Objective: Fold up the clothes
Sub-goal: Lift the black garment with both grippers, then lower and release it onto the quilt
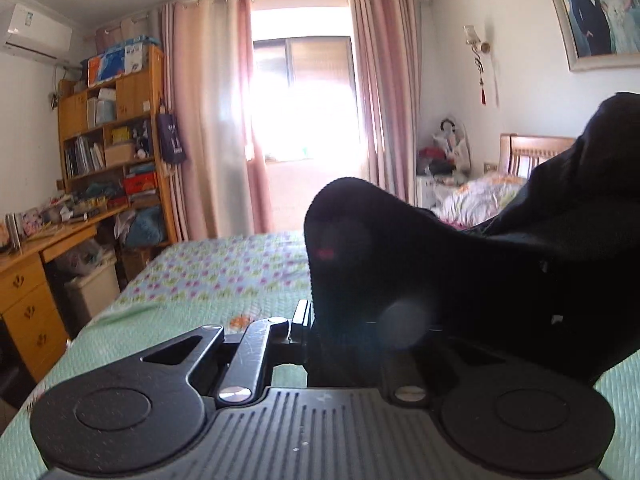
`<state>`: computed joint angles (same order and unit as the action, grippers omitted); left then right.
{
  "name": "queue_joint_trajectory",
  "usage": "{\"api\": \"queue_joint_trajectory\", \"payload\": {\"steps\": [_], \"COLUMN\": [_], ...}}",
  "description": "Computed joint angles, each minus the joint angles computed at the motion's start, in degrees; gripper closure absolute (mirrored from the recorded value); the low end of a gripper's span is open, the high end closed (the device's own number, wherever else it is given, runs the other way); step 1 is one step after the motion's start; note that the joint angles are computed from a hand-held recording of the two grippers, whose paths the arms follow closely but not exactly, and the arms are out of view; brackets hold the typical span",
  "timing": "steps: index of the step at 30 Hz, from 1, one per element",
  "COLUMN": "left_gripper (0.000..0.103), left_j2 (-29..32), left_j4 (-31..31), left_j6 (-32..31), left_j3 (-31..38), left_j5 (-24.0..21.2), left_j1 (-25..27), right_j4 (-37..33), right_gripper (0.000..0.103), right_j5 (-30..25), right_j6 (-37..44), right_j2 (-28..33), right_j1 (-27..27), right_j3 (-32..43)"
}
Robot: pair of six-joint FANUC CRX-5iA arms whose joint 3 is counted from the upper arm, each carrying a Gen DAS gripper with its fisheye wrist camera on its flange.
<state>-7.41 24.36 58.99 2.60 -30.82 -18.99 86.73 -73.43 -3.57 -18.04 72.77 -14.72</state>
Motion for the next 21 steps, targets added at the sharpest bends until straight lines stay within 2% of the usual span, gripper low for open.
{"api": "queue_joint_trajectory", "payload": {"steps": [3,5,7,9,11,12,13,15,16,19,21], "left_gripper": [0.088,0.087,0.087,0.087,0.086,0.085,0.081,0.073,0.061,0.035,0.034], "left_j2": [-6.0,-8.2,-7.9,-7.0,-5.8,-5.9,-6.7,-8.3,-9.0,-10.6,-11.0], "left_j4": [5.4,3.7,0.0,-3.6,-6.7,-6.9,-6.5,-5.6,-6.0,-10.3,-14.2], "left_j6": [-5.9,-5.5,-3.1,-1.7,-1.1,-1.9,-2.7,-3.8,-3.4,1.4,5.7], "left_j3": [-9.6,-13.3,-14.2,-15.3,-16.2,-17.3,-18.9,-21.2,-21.6,-21.4,-20.2], "left_j5": [0.0,-1.1,-5.8,-9.4,-12.0,-12.3,-12.1,-11.1,-10.7,-10.1,-10.6], "left_j1": [2.4,3.7,5.1,5.4,5.3,5.4,5.6,5.9,6.0,5.0,3.5], "right_j4": [-2.3,-4.2,-10.5,-17.1,-28.1,-33.0,-36.9,-39.0,-38.5,-36.8,-35.3], "right_gripper": [0.093,0.093,0.091,0.084,0.076,0.075,0.075,0.074,0.072,0.053,0.043], "right_j5": [0.5,0.3,-1.7,-2.2,-7.6,-10.0,-11.5,-13.7,-14.6,-17.8,-20.1], "right_j6": [-3.3,-6.0,-12.0,-17.7,-18.4,-17.2,-16.4,-16.9,-18.0,-20.3,-20.7], "right_j2": [0.1,0.1,-0.5,-1.2,1.2,2.8,4.1,5.4,5.5,6.0,6.7], "right_j1": [3.6,5.8,7.1,7.9,8.0,7.9,8.0,10.5,11.9,15.8,17.7], "right_j3": [-2.5,-4.6,-7.1,-9.4,-9.1,-8.3,-8.0,-9.2,-9.7,-10.4,-9.9]}}
